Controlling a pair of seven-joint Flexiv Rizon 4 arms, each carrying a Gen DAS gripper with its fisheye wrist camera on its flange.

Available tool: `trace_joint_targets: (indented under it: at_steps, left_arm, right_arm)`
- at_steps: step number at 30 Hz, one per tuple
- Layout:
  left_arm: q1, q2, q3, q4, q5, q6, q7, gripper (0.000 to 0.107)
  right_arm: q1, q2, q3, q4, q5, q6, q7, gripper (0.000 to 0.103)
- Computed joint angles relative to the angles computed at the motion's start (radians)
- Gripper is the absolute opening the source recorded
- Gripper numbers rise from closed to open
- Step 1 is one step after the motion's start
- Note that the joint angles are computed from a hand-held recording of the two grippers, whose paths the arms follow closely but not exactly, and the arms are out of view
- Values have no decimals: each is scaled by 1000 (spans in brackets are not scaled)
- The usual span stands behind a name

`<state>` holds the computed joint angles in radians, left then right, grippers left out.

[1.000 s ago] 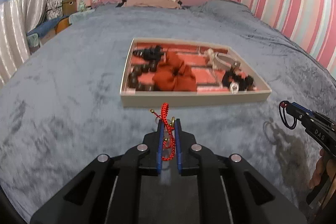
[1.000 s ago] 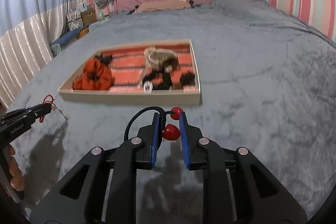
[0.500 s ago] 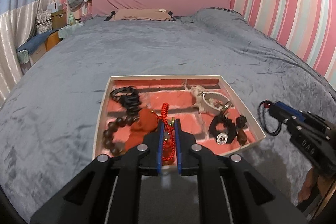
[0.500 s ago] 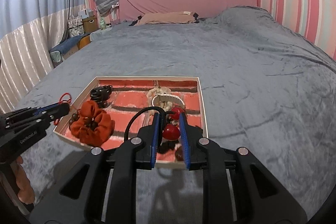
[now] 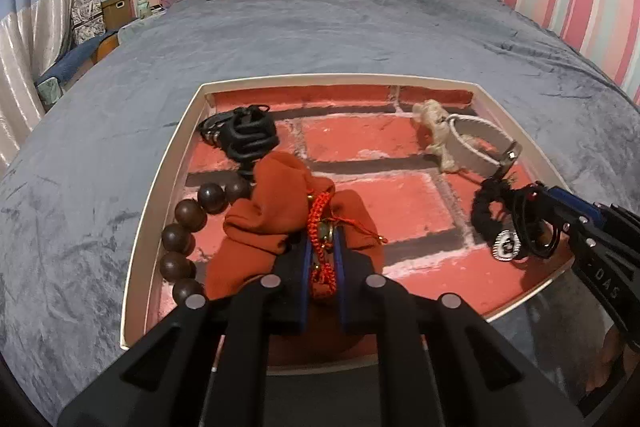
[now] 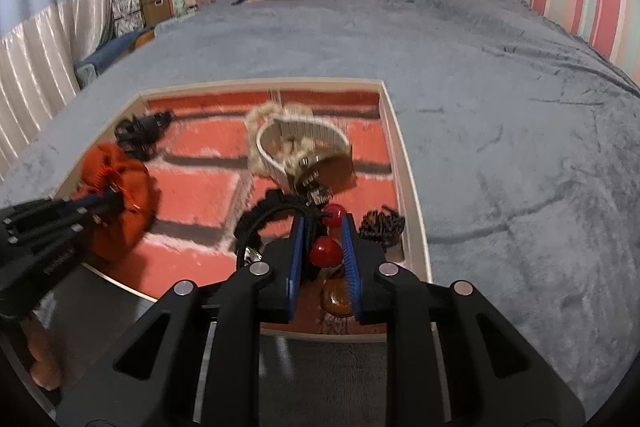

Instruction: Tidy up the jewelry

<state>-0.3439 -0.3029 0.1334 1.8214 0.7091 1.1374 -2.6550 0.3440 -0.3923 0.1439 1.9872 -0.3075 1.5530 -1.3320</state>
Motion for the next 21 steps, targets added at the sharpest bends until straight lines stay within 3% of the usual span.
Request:
trace_joint_targets:
  at_steps: [7, 10, 12, 14, 18, 21]
  left_arm:
    - [6, 9, -1, 21, -3, 25, 9, 17]
    - [2, 29, -2, 32, -2, 32, 5, 30]
    - [-16, 49, 1, 32, 32, 14, -24, 48]
    - [-34, 74, -2, 27, 83, -20, -65, 56]
    - [-21, 139, -41, 61, 123, -39, -93, 60]
    - [-32, 210, -71, 90, 204, -114, -179, 77]
  right_arm:
    - [9, 1, -12, 12, -9, 1, 7, 27]
    - [11, 16, -19, 25, -12, 12, 10, 36]
    - [-18, 26, 12, 30, 6, 20, -4, 43]
    - [-35, 41, 28, 40, 20, 35, -13, 50]
    - [-70, 93, 56, 81, 42, 60, -38, 61]
    - [-108, 145, 95, 126, 73, 80, -70, 71]
